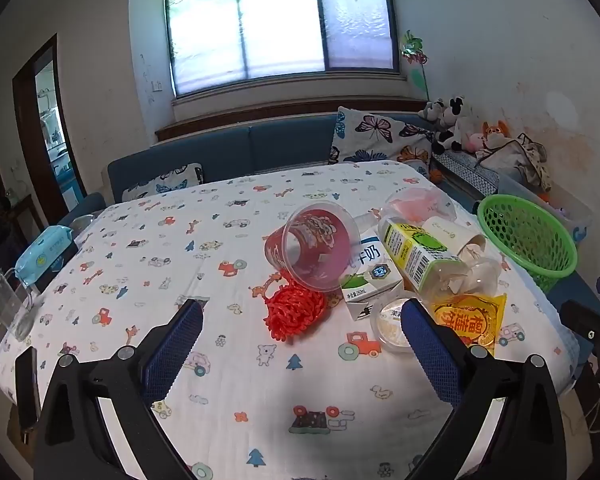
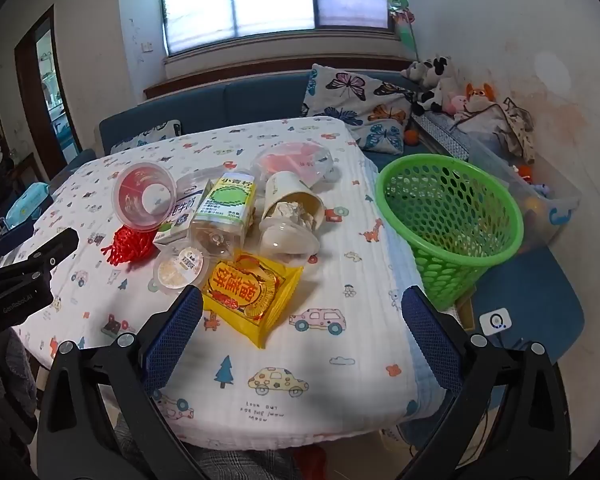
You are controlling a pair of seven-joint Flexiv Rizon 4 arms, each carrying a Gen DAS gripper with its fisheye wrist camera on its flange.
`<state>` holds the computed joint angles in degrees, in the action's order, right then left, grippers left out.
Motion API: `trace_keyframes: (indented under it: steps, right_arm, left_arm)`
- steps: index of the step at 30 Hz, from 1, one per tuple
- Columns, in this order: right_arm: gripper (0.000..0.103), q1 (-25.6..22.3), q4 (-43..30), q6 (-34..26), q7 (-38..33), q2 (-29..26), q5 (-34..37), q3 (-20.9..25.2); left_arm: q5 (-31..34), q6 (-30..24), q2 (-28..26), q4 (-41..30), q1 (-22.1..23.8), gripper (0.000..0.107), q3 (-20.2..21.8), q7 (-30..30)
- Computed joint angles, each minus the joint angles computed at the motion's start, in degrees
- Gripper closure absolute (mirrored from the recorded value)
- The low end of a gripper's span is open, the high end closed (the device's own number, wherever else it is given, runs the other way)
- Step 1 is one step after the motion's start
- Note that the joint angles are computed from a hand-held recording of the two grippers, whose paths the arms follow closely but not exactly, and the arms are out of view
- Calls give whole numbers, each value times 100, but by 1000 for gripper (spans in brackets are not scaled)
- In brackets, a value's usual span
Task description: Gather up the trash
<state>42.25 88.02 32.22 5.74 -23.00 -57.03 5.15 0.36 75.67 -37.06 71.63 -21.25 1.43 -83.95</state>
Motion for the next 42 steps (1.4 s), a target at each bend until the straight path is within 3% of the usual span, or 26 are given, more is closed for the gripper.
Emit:
trace_keyframes:
  steps: [42]
  right_arm:
    - [4,1,41,20,106,59,-327,-3]
  left_arm:
    - [-35,378,119,130,-40,11,11,-123]
